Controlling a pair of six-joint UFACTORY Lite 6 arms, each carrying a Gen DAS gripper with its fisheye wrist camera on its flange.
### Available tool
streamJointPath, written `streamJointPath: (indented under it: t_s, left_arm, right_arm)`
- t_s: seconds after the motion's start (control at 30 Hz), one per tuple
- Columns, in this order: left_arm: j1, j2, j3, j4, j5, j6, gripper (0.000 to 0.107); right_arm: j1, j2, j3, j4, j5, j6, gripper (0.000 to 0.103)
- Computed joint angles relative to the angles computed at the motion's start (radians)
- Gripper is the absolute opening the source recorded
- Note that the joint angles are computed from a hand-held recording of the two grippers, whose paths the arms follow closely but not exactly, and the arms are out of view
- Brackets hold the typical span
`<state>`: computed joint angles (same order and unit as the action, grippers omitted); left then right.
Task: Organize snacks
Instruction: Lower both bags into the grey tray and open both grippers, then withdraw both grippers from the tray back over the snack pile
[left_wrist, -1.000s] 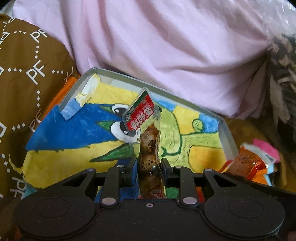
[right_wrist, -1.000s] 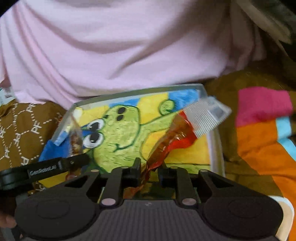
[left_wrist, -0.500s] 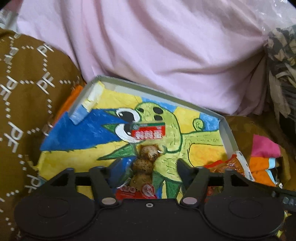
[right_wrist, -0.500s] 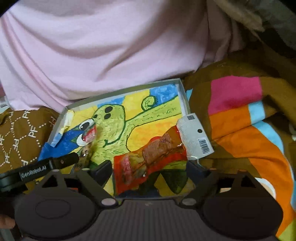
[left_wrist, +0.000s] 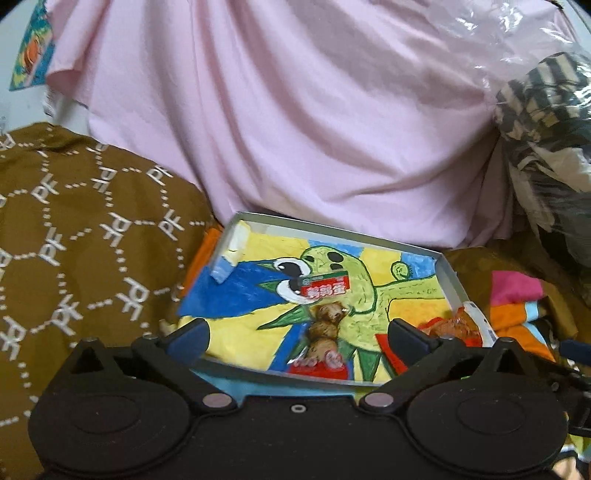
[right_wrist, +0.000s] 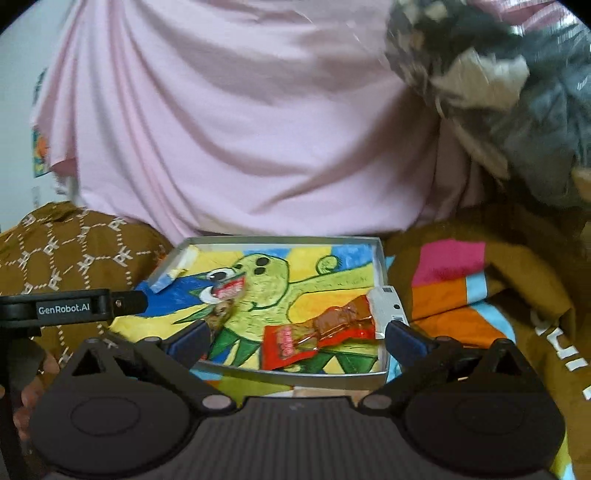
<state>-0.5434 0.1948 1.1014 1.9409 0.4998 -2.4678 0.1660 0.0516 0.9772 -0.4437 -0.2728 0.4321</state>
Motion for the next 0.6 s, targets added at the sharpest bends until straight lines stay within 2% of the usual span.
streamJointPath:
  t_s: [0.07, 0.17, 0.27, 0.4, 0.6]
  left_arm:
    - [-0.016, -0.070, -0.084, 0.005, 0.029, -0.011, 0.102]
    - [-0.048, -0.173, -0.204, -0.005, 0.079, -0.023, 0.102]
    - [-0.090, -0.275, -0.312, -0.042, 0.124, -0.002, 0.102]
    - [-0.143, -0.412, -0.434, -0.136, 0.162, 0.060, 0.102]
    - [-0.244, -0.595, -0.572, -0.304, 0.231, 0.188, 0.102]
  right_arm:
    - [0.025, -0.057, -0.055, 0.070, 0.006, -0.072, 0.103]
    - [0.059, -0.133, -0.119, 0.086, 0.030, -0.081, 0.103]
    - [0.118, -0.208, -0.185, 0.318, 0.056, -0.283, 0.103]
    - [0.186, -0.309, -0.278, 0.516, 0.072, -0.434, 0.103]
    - [0.265, -0.433, -0.399, 0.727, 0.095, -0.595, 0.103]
